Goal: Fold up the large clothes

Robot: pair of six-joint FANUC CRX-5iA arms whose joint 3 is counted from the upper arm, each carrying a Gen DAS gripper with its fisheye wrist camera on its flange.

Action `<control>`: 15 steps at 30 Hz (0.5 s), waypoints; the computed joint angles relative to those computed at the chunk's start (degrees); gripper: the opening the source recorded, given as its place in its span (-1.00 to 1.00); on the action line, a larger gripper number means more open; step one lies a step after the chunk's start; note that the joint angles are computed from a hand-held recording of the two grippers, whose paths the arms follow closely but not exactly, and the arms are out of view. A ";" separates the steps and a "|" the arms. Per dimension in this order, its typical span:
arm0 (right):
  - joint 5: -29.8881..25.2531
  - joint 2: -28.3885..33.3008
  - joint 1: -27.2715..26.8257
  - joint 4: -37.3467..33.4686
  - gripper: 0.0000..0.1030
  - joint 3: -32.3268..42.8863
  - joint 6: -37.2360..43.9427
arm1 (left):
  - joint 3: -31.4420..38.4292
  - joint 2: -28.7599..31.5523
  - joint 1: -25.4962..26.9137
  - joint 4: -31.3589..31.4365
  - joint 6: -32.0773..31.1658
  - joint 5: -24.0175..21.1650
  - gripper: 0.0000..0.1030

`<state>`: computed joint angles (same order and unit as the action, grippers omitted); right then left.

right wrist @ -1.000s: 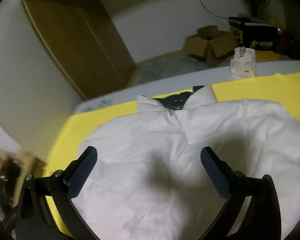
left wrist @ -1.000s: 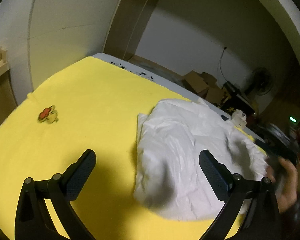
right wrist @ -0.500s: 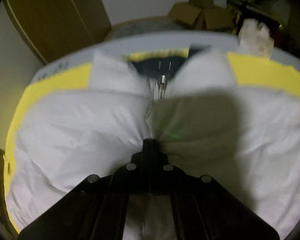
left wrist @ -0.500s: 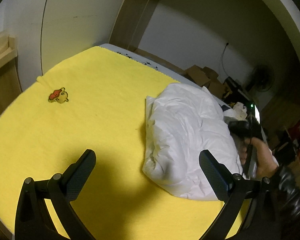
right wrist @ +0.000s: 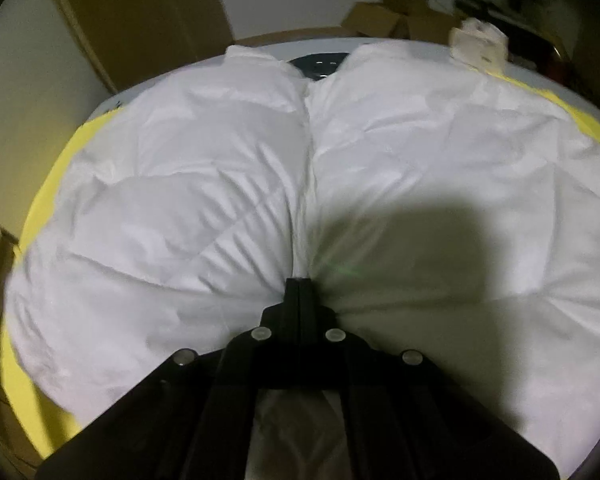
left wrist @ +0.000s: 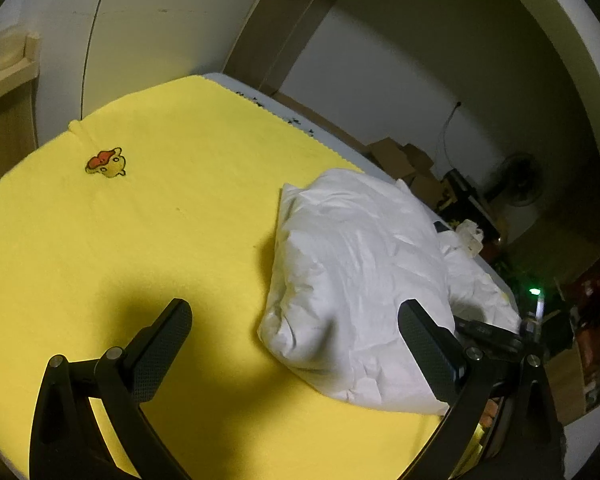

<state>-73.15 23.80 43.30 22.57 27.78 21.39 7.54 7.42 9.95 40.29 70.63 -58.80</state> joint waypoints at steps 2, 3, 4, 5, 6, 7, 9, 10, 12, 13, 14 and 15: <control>0.01 -3.07 3.84 4.63 -1.00 -4.02 -2.43 | -0.45 -0.67 0.25 -0.67 -1.04 0.05 0.99; -0.11 -3.75 5.08 5.36 -1.00 -5.35 -2.85 | -0.05 -0.56 0.37 -1.74 -0.43 -0.17 0.99; 0.47 -4.33 5.98 5.39 -1.00 -7.71 -3.59 | 0.71 -0.16 0.42 -2.93 1.01 -0.48 0.99; 1.58 -4.50 6.39 7.08 -1.00 -10.14 -4.01 | 1.45 0.32 0.52 -3.68 2.39 -0.90 0.99; 3.35 -4.72 6.84 10.21 -1.00 -12.78 -4.52 | 1.80 0.56 0.71 -4.00 3.44 -1.21 0.99; 4.10 -4.40 6.80 11.99 -1.00 -13.09 -4.34 | 1.89 0.60 0.99 -4.02 4.72 -1.41 0.99; 4.75 -6.03 6.58 10.02 -1.00 -13.31 -7.08 | 0.59 -0.09 1.74 -2.08 4.33 -1.30 0.99; 5.86 -8.14 7.19 9.60 -1.00 -14.76 -10.05 | 0.15 -0.45 2.03 -1.72 3.65 -1.26 0.99; 5.23 -10.15 9.25 10.69 -1.00 -16.23 -10.85 | 0.33 -0.67 2.33 -2.96 4.09 -1.41 0.99; 4.22 -9.22 9.55 7.85 -1.00 -14.66 -8.45 | 0.70 -0.31 2.38 -3.19 4.74 -1.71 0.99; 4.77 -8.74 9.48 6.64 -1.00 -15.46 -8.25 | 0.89 0.03 2.35 -2.79 5.04 -1.89 0.99; 5.65 -8.12 9.42 8.43 -1.00 -16.81 -8.31 | 1.01 0.30 2.26 -2.35 5.33 -2.13 0.99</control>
